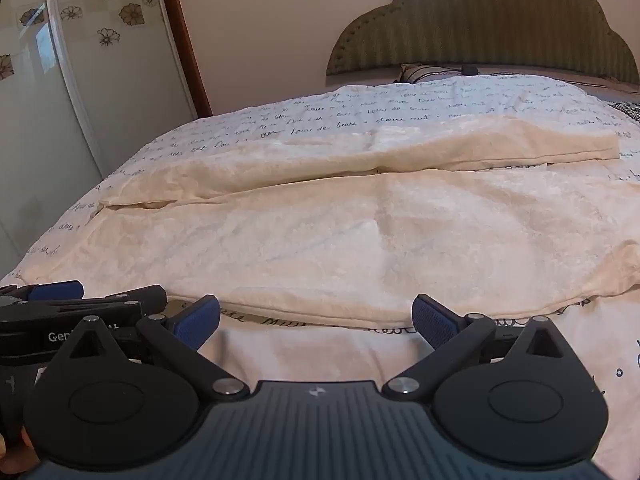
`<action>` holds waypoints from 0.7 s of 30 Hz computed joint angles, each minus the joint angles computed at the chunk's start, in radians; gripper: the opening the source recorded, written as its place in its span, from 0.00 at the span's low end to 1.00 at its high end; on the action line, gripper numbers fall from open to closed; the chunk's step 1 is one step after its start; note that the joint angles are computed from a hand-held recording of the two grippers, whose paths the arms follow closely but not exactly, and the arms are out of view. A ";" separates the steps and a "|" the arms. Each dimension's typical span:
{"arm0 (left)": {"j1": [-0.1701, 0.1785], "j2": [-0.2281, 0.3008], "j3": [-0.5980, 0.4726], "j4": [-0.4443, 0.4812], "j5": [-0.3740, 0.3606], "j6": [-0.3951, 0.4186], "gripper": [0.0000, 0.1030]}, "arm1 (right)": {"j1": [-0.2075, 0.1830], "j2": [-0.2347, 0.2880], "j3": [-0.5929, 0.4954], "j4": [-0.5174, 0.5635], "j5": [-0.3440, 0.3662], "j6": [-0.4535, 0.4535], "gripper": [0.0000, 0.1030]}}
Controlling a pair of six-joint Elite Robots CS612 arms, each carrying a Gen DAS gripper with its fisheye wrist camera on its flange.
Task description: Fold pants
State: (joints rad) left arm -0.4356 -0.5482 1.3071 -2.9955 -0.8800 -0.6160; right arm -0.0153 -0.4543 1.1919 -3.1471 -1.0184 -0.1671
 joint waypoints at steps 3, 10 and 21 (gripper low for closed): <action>0.000 0.001 0.000 0.000 0.000 -0.003 0.95 | 0.001 0.000 0.000 0.001 -0.002 0.001 1.00; -0.001 0.002 0.000 0.002 0.000 -0.009 0.95 | 0.001 0.001 0.001 0.009 0.002 -0.007 1.00; -0.002 0.004 0.001 0.002 0.004 -0.010 0.95 | 0.001 0.000 -0.001 0.025 0.007 -0.017 1.00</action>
State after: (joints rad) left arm -0.4377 -0.5439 1.3078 -2.9940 -0.8764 -0.6260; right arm -0.0147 -0.4541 1.1906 -3.1218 -1.0118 -0.1842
